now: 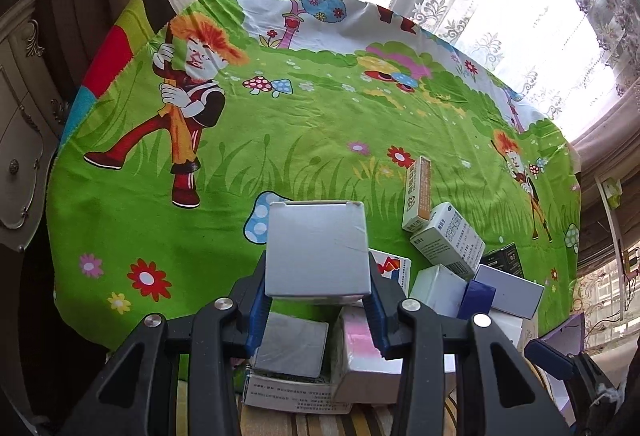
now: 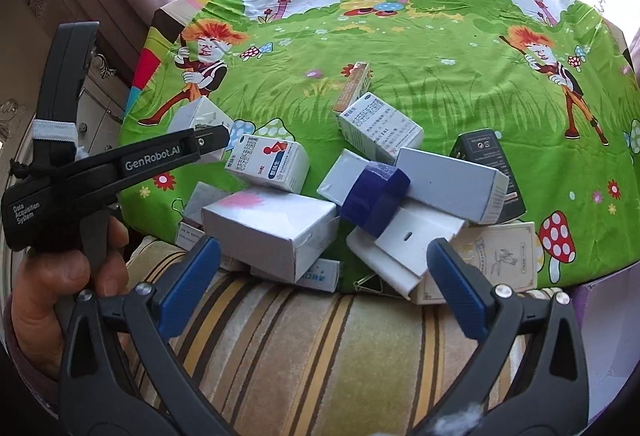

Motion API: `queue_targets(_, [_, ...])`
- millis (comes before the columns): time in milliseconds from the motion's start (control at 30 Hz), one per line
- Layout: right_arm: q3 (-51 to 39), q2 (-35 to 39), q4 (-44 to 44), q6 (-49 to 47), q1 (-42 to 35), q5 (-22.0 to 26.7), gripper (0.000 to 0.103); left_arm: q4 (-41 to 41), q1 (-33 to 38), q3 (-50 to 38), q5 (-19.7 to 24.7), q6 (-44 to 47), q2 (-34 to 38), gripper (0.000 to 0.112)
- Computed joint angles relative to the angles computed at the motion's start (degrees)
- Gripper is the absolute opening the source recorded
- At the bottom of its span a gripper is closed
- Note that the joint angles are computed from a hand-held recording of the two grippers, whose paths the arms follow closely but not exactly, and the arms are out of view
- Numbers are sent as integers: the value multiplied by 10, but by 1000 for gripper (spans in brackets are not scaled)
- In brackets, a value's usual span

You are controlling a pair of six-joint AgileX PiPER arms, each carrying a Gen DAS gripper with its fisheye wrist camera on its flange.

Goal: Organize rigid objects
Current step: 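Grasp the white box with pink smudge using the right gripper while the left gripper grasps a small white box, then carry the pink-smudged box into the purple box and open the right gripper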

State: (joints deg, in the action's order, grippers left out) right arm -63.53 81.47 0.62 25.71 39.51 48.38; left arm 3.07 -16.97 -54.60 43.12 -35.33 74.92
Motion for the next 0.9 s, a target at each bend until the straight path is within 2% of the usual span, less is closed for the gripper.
queue_targets(267, [-135, 110, -51, 95, 66, 91, 103, -62, 109, 74, -7, 59, -136, 42])
queue_targets(500, [-199, 180, -90, 162, 99, 137, 103, -163, 203, 130, -22, 164, -174, 42])
queue_targets(633, [-209, 201, -101, 179, 106, 143, 103, -193, 217, 142, -31, 192, -171, 42])
queue_targets(800, [-188, 209, -95, 178, 97, 128, 103, -189, 210, 149, -35, 190, -177, 42])
queue_targets(867, [-174, 203, -93, 169, 98, 116, 96, -190, 209, 152, -35, 190, -180, 42])
queue_targets(900, [-168, 197, -97, 169, 100, 109, 96, -185, 204, 153, -36, 183, -181, 42])
